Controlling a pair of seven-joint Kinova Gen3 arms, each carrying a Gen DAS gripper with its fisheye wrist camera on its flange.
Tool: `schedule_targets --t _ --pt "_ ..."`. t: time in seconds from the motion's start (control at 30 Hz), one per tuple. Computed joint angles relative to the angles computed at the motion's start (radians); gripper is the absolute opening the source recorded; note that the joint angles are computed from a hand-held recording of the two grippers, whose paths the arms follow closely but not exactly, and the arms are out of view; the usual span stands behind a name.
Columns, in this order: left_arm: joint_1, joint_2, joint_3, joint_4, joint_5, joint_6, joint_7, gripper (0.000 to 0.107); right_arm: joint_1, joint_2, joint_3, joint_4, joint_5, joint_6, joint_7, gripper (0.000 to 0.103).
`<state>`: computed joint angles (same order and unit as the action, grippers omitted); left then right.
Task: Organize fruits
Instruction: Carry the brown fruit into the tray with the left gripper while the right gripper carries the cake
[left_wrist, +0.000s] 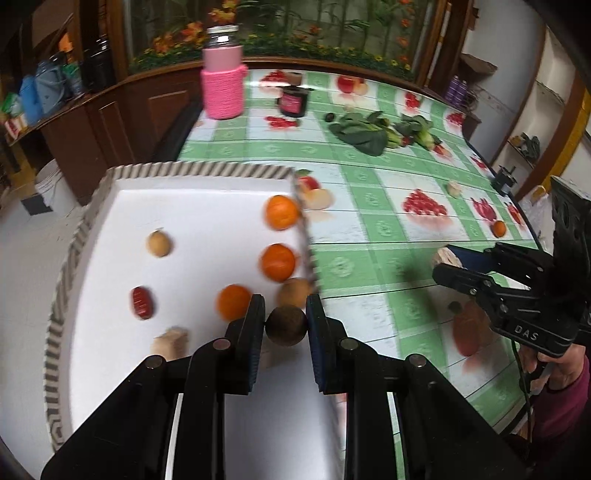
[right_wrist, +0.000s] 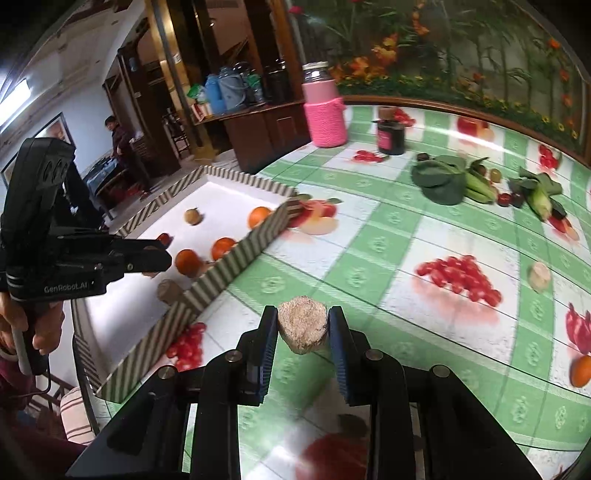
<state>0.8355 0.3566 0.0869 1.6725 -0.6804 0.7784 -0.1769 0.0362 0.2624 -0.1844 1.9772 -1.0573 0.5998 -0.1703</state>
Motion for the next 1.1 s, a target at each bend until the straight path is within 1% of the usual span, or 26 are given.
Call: schedule_targets --t 0.13,0.4,0.57,0.7,0.9,1.0,1.1 --pt "-0.005 -0.046 -0.013 0.075 -0.020 -0.002 0.065 0.020 -0.042 -0.012 -0.017 0.005 0.025 -0.019 -0.021 0.028" --pt "-0.049 -0.099 0.017 0.174 -0.064 0.000 0.169 0.020 -0.124 0.000 -0.053 -0.016 0.083 -0.062 -0.087 0.028" --pt "-0.082 -0.110 0.041 0.211 -0.055 -0.008 0.180 0.020 -0.160 0.009 -0.084 -0.035 0.119 -0.076 -0.122 0.028" --pt "-0.089 -0.120 0.050 0.243 -0.049 -0.017 0.201 0.020 -0.192 0.029 -0.103 -0.062 0.162 -0.088 -0.165 0.028" --pt "-0.100 -0.111 0.053 0.248 -0.054 0.005 0.220 0.020 -0.223 0.069 -0.140 -0.118 0.216 -0.105 -0.225 0.028" --pt "-0.111 -0.094 0.052 0.234 -0.046 0.010 0.195 0.020 -0.250 0.092 -0.148 -0.143 0.263 -0.141 -0.282 0.028" --pt "-0.115 -0.073 0.047 0.213 -0.037 0.021 0.163 0.020 -0.258 0.120 -0.164 -0.169 0.306 -0.161 -0.339 0.028"
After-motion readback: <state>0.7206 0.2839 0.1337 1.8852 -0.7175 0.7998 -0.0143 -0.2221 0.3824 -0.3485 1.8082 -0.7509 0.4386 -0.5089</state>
